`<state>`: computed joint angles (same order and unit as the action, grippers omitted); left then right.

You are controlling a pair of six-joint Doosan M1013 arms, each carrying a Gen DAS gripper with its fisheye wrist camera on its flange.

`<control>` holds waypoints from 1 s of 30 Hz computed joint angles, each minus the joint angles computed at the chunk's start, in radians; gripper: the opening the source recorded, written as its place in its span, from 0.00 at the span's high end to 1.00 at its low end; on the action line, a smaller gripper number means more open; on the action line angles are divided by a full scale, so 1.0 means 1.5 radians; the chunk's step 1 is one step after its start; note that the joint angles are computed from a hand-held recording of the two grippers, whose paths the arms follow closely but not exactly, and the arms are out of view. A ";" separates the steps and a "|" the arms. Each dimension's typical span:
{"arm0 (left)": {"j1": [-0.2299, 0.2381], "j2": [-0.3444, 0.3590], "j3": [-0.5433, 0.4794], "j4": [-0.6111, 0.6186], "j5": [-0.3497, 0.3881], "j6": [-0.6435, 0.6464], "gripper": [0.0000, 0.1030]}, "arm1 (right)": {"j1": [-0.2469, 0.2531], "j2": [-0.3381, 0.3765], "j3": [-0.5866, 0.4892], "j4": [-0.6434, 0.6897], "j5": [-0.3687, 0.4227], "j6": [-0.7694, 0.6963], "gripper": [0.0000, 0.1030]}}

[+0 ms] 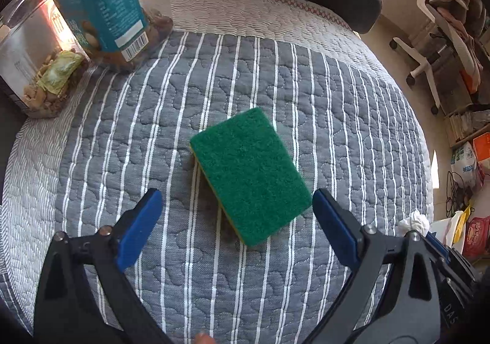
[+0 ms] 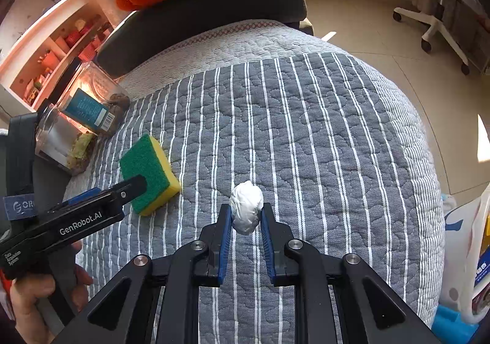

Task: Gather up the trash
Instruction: 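Grasp the green sponge with the left tool while the right tool grasps the white tissue ball, then carry the sponge and tissue to the wastebasket and open both tools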

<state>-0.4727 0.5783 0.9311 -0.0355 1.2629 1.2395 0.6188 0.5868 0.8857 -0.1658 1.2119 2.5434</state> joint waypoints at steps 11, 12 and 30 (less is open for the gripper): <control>-0.021 0.016 -0.002 0.039 -0.005 -0.027 0.29 | -0.008 -0.070 0.084 -0.045 -0.012 0.049 0.81; -0.023 0.015 -0.001 0.041 -0.006 -0.023 0.31 | -0.009 -0.073 0.087 -0.047 -0.011 0.051 0.81; -0.053 -0.027 0.007 -0.093 -0.031 0.136 0.37 | 0.006 -0.162 0.173 -0.116 0.003 0.124 0.81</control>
<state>-0.5525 0.5374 0.9415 -0.1743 1.2157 1.4436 0.6284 0.3437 1.1450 -0.3392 1.2168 2.7290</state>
